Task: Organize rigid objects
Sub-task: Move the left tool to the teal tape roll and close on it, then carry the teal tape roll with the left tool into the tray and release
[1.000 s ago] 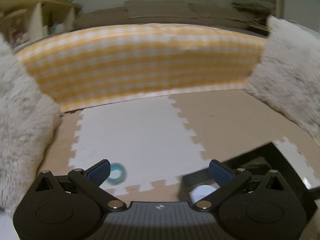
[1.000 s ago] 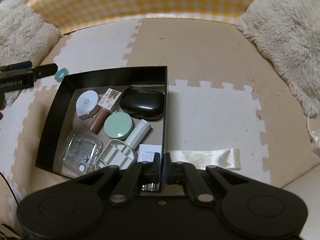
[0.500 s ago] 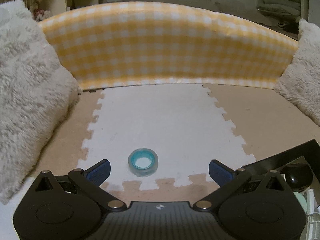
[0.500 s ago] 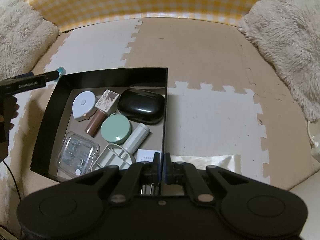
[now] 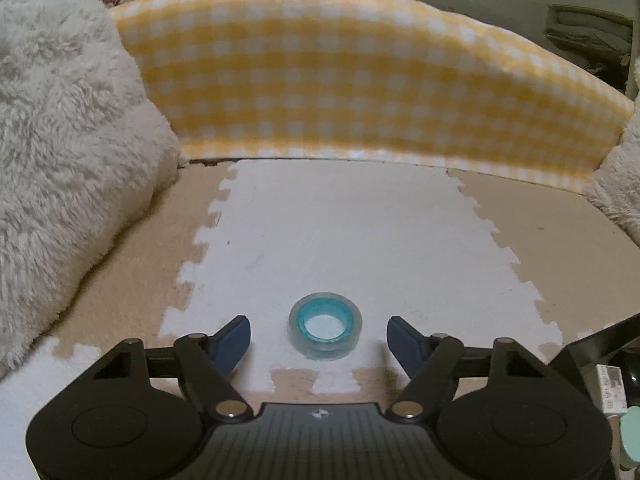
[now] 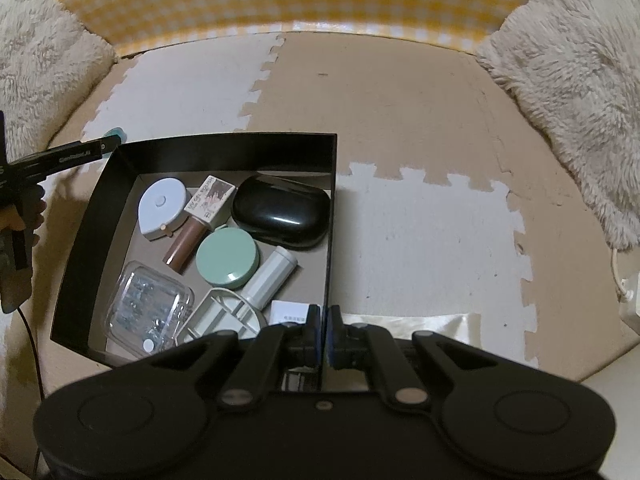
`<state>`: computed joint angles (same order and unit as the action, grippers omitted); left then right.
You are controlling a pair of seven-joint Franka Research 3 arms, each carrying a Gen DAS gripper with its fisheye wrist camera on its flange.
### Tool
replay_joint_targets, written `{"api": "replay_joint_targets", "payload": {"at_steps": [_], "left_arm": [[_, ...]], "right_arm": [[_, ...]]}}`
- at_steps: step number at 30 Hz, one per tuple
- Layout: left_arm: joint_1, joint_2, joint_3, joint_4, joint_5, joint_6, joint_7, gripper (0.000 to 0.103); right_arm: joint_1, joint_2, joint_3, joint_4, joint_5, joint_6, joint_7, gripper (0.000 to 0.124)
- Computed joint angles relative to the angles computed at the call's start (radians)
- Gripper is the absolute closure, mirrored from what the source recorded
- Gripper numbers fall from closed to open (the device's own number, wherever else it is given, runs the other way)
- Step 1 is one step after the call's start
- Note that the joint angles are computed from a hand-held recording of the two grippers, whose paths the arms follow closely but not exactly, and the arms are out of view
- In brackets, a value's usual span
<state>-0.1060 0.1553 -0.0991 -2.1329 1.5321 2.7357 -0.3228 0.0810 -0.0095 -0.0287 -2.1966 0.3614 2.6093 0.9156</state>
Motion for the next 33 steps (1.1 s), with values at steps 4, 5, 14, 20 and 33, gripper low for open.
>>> {"api": "replay_joint_targets", "payload": {"at_steps": [4,5,14,20,33], "left_arm": [[-0.004,0.024,0.003,0.023,0.007,-0.005,0.011,0.035],[-0.005,0.029,0.004,0.029,0.011,-0.005,0.011,0.037],[-0.008,0.050,0.017,0.044,0.031,-0.005,0.005,0.055],[-0.009,0.047,0.015,0.043,0.026,-0.004,0.010,0.059],[0.013,-0.073,-0.017,0.033,0.153,0.098,-0.173,0.059]], "right_arm": [[0.002,0.000,0.001,-0.002,-0.013,0.005,0.006,0.120],[0.002,0.001,0.001,-0.002,-0.018,0.005,0.009,0.120],[0.004,-0.001,0.002,-0.007,-0.036,0.014,0.014,0.120],[0.006,-0.001,0.002,-0.008,-0.042,0.016,0.019,0.120],[0.001,0.000,-0.002,-0.001,-0.006,-0.007,0.006,0.120]]}}
